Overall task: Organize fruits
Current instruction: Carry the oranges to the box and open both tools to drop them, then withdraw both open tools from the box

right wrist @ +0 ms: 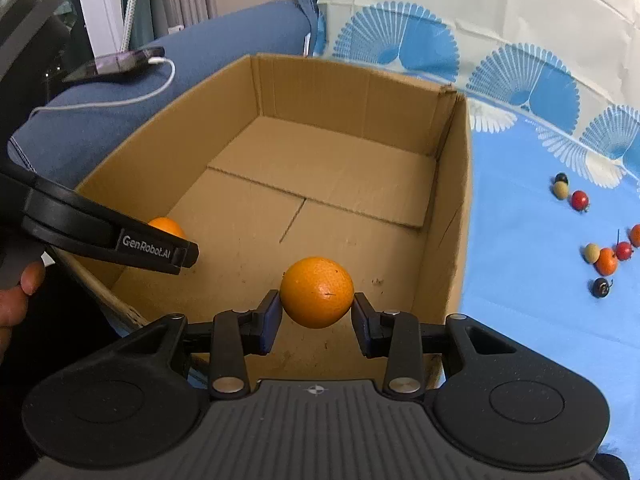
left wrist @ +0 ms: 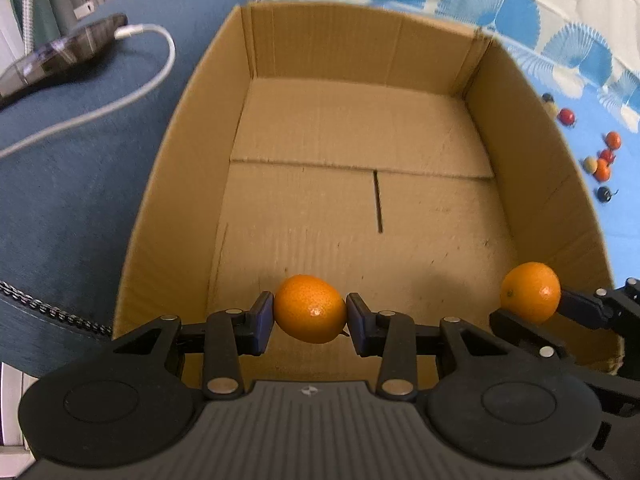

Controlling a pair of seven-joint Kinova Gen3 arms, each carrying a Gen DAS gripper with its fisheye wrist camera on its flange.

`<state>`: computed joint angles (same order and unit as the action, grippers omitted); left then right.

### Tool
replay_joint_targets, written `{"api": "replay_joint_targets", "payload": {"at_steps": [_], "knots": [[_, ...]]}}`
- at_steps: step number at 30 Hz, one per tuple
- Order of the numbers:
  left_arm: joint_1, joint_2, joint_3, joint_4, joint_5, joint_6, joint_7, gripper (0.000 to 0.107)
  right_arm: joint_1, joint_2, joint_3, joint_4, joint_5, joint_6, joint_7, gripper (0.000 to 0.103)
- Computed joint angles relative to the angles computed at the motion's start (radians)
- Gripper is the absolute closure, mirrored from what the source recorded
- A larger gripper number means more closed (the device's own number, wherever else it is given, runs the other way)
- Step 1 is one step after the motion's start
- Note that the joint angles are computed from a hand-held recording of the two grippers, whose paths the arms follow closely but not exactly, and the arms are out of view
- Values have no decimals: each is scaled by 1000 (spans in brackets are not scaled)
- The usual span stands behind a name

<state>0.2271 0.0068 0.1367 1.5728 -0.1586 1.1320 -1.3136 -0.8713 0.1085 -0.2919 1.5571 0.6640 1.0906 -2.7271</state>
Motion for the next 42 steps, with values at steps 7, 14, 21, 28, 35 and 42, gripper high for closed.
{"api": "replay_joint_targets", "payload": {"at_steps": [7,14,21,28,35,42], "knots": [[-11,3,-13,19,41,-20,-42,63,0,-6,-1,18,25,-13,-10,63],[-8,-103,23,72,-48,-150,23,5,-17,-25,-15,-6,68,36,-37,27],[-12,-195,102,66,-149,-43,143,5,-67,-93,-95,-33,134,179,-122,8],[-36,-354,184,103,-159,34,179,5,-123,-125,-199,-31,240,296,-266,4],[-103,-432,279,87,-161,67,202,5,-211,-123,-277,-40,354,446,-352,2],[-166,-494,326,64,-134,77,186,5,-316,-109,-299,-53,444,580,-393,1]]}}
